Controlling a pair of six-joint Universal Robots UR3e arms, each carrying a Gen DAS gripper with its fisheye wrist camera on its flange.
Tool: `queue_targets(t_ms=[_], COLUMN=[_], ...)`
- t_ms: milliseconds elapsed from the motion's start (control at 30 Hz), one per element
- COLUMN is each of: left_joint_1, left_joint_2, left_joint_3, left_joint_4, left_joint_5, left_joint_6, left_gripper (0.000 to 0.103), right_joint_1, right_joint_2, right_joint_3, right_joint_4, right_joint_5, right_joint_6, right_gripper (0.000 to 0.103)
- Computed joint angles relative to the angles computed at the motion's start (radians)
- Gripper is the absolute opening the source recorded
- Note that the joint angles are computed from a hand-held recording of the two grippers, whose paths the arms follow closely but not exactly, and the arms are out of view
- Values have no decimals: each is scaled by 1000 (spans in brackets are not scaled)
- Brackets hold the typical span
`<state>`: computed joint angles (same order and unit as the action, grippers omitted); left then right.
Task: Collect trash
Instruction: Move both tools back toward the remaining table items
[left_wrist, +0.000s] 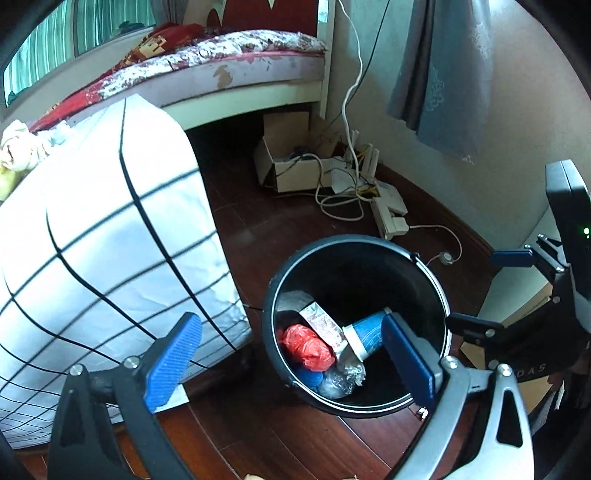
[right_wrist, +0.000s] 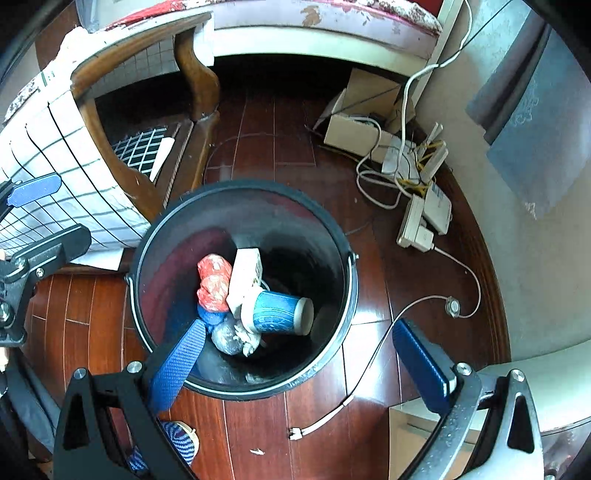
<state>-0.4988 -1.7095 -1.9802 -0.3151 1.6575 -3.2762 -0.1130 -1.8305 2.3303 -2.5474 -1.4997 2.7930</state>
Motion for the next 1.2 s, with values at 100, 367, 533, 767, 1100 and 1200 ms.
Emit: queue_targets(t_ms=[100,367,533,767,1100,1200], left_joint_1=[4,18,47,117,365,495], left_joint_2=[22,92,160,272,510,585], left_joint_3=[-1,0,-12,-53,-163,-188], left_joint_4=[-3,-22,-32,-48,-110,-155], left_joint_5=[3,15,20,22,-49,-103], left_joint_6=[6,16,33,54,110,158], left_gripper=[98,98,98,98,99,99], right_joint_1=[15,44,98,207,377,445], right_joint_2=[-12,-55,-44,16,162,247], right_joint_3=[-18,-73,-119,-208,-419,-523], right_joint_4=[4,-3,-43,-89,-161,-187], right_joint_5=[3,36,23,-12,-45,-57], right_joint_6=[22,95,157,221,350,388], right_gripper=[102,102,102,102,102,102])
